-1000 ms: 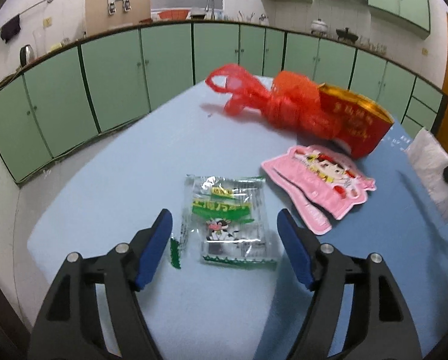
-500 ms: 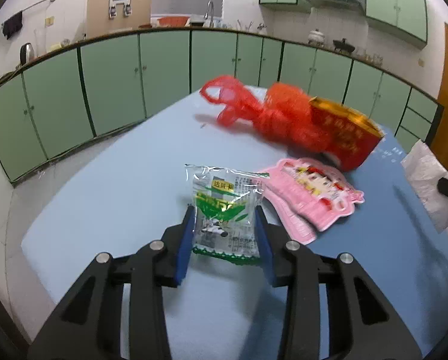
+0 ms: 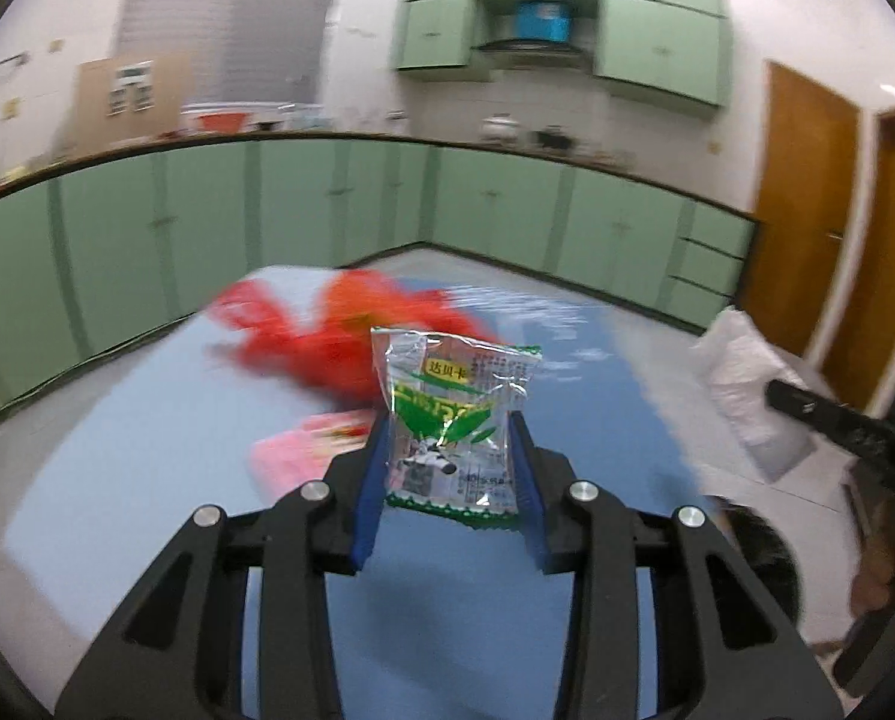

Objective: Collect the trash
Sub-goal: 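Carry the wrapper and white paper over the bin and open both tools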

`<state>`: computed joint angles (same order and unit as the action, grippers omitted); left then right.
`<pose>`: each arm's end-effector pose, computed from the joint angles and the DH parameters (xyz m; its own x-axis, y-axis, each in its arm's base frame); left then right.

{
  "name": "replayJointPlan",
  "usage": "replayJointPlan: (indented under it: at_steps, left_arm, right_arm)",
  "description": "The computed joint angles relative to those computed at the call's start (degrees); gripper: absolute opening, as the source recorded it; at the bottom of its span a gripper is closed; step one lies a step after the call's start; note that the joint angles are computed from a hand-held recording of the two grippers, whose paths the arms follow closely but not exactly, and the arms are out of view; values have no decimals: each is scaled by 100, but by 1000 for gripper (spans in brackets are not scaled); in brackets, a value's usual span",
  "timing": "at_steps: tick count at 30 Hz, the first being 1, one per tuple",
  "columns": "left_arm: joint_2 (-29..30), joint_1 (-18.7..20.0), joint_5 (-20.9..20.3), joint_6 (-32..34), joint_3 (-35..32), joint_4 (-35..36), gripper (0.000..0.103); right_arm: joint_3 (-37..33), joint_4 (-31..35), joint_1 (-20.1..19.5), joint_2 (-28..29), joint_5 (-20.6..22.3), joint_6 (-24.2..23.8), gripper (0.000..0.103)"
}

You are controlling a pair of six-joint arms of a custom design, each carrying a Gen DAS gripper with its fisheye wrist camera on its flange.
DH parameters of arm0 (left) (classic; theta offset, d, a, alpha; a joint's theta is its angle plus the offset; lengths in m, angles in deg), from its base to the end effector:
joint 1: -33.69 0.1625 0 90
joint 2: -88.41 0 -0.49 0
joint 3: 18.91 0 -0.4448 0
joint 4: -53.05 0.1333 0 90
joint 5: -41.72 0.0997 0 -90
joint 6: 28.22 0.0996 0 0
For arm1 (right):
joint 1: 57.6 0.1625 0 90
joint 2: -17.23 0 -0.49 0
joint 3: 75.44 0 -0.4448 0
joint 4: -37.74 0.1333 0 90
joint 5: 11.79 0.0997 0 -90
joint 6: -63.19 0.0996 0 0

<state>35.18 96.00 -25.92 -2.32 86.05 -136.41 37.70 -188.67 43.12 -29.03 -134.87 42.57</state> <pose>-0.1756 -0.7030 0.2176 -0.7178 0.4225 -0.5534 0.6960 0.4569 -0.5539 0.1941 -0.6009 0.1717 -0.8367 0.2033 0.5086 -0.3843 0.4436 -0.8096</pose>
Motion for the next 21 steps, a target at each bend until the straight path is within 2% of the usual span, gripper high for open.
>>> replayJointPlan:
  at_steps: [6,10,14,18,21]
  left_arm:
    - [457,-411,-825,-24,22,136,36]
    - [878,-645,-1078,-158,-67,290,36]
    - [1274,-821,-1234,-255,-161,463,36]
    - [1644,-862,-1386,-285,-414,1000,37]
    - [1840,-879,-1373,-243,-523,1131,39]
  right_arm:
    - [922,-942,-306,-632,-611,-4,4]
    - [1369,-1247,-623,-964,-800,83,4]
    - [1766,-1272,-1046,-1225,-759,307,4]
    - [2026,-1160,-1466,-1409,-513,530,4]
    - [2082,-1064,-1652,-1432,-338,643,4]
